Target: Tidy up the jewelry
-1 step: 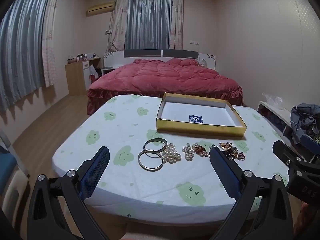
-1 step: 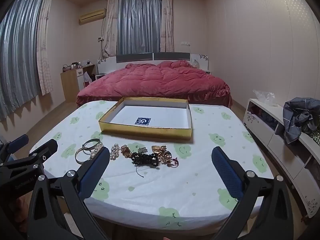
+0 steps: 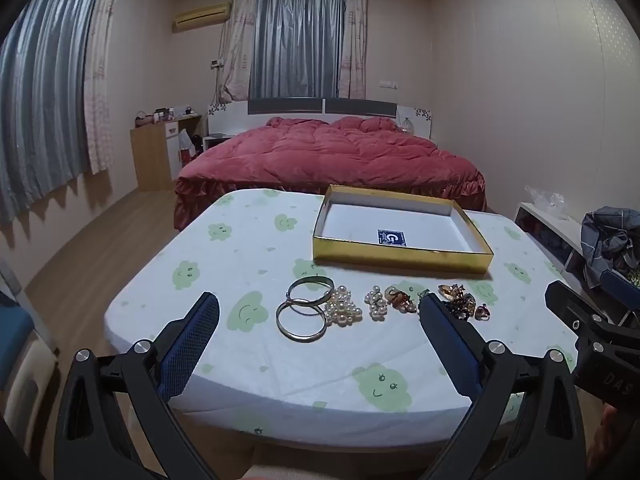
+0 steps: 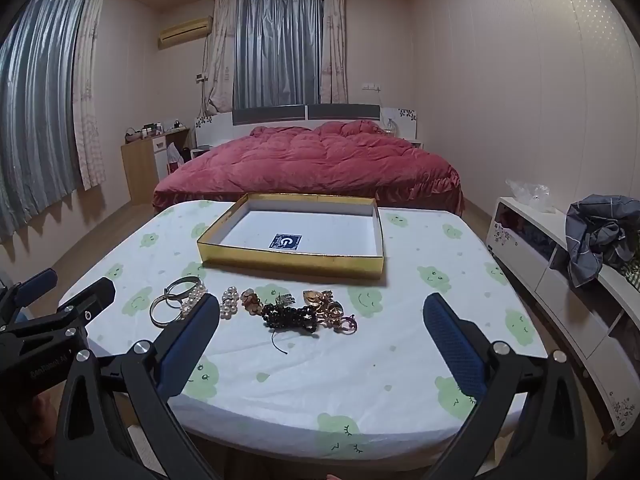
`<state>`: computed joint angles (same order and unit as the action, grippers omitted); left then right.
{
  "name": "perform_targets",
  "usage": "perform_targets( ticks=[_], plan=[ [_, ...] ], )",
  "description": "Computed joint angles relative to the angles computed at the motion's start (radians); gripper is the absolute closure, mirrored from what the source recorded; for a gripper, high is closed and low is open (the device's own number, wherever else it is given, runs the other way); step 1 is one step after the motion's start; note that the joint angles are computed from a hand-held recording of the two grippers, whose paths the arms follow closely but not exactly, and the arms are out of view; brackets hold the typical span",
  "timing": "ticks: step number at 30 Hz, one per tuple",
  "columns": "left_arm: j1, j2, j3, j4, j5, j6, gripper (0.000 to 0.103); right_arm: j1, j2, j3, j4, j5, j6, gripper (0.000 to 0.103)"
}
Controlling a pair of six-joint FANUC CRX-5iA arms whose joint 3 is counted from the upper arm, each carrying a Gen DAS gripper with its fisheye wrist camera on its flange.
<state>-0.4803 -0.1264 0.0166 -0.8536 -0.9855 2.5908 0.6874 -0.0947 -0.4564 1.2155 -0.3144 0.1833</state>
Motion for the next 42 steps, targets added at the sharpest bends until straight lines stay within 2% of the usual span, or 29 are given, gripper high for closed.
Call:
perform_targets(
  ticks=[1, 10, 22, 23, 42],
  plan=[
    [0.000, 0.000, 0.001, 0.001, -0.001, 0.001, 0.005, 0.012, 0.003, 0.010, -0.040, -0.016, 0.040, 0.103],
    [0.007, 0.003, 0.001, 0.013, 0.004, -0.003, 0.005, 0.015, 0.004, 0.014, -0.059, -0.021, 0.055, 0.103],
    [0.014, -0.003, -0.009, 0.033, 0.012, -0.020, 0.005, 0.006, -0.003, -0.011, 0.001, -0.008, -0.009, 0.103],
    [0.016, -0.003, -0.010, 0.034, 0.014, -0.020, 0.005, 0.007, 0.013, 0.009, -0.036, -0.010, 0.026, 0.103],
    [0.019, -0.002, -0.012, 0.044, 0.021, -0.035, 0.005, 0.012, 0.013, 0.014, -0.056, -0.019, 0.044, 0.103]
  ],
)
